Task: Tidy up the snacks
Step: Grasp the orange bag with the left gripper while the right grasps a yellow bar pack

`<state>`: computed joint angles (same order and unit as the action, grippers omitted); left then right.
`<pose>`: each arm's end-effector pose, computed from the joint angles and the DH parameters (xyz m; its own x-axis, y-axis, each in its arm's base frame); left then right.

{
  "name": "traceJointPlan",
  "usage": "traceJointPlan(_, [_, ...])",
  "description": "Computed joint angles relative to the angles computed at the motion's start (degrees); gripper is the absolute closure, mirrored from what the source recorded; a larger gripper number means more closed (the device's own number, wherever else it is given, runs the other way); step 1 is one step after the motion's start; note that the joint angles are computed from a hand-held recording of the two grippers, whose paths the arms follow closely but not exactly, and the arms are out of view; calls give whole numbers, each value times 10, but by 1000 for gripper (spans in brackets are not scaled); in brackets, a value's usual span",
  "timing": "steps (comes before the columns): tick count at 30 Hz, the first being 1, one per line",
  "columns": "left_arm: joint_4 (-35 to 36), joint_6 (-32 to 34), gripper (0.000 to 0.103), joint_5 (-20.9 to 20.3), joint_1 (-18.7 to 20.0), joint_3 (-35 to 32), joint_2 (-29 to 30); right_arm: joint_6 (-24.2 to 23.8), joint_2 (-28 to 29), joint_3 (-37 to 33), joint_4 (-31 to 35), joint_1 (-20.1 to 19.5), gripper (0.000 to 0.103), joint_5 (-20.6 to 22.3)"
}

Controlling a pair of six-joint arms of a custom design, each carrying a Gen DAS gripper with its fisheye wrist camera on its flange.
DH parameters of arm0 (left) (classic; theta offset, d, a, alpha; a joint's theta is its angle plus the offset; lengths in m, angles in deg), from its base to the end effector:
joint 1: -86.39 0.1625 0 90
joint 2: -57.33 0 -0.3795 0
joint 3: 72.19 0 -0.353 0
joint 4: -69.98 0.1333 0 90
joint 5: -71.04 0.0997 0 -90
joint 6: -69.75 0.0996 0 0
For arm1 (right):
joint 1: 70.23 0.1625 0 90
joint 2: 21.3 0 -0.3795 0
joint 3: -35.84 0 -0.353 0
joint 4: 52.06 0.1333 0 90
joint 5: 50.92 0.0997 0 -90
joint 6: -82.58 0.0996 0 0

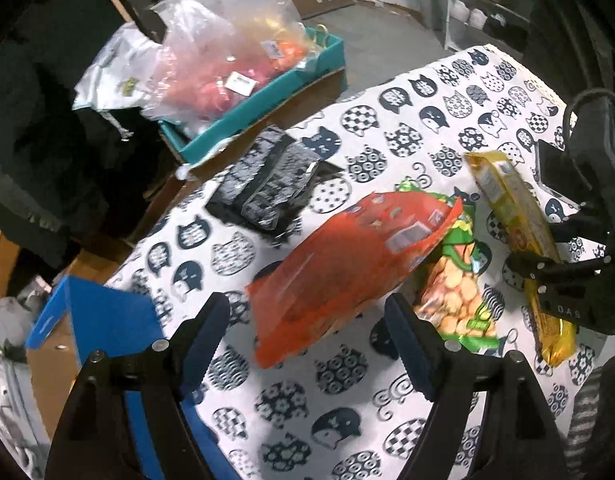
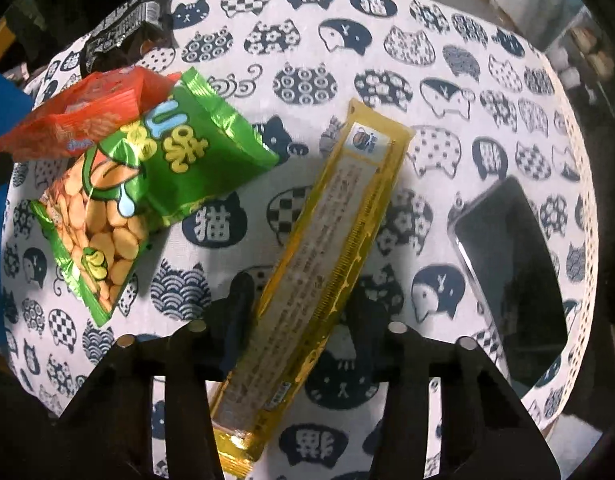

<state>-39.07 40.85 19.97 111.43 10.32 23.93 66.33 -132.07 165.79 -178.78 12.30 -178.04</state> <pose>-0.4565 -0.4295 -0.0124 -0.4176 0.5566 -0.7182 0.6652 0.7257 0.1757 0.0313 -0.3246 0.3557 -0.7710 0.0081 0.6368 -0.0956 0.9871 -0.1283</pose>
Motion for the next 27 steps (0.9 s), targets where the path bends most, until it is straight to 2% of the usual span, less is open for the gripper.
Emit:
traceJointPlan(2, [-7, 17, 22, -9, 3, -8, 9, -5, 16, -13, -13, -2, 68, 7])
traceJointPlan(10, [0, 48, 22, -22, 11, -40, 52, -47, 50, -64, -29, -34, 68, 30])
traceJointPlan(14, [-3, 45, 22, -25, 17, -50, 66, -72, 77, -74, -60, -29, 64, 20])
traceJointPlan(18, [-10, 35, 22, -28, 24, -54, 74, -95, 94, -63, -105, -20, 64, 6])
traceJointPlan(21, [-14, 28, 23, -24, 25, -52, 78, -99, 98, -64, -114, -17, 65, 6])
traceJointPlan(22, [-16, 27, 25, -22, 25, -51, 78, -103, 99, -68, -116, -18, 69, 6])
traceJointPlan(24, [-22, 23, 39, -16, 24, -47, 77, -102, 99, -67, -117, -16, 70, 5])
traceJointPlan(27, [-20, 14, 55, -7, 22, -43, 74, -105, 89, -55, -122, -21, 71, 6])
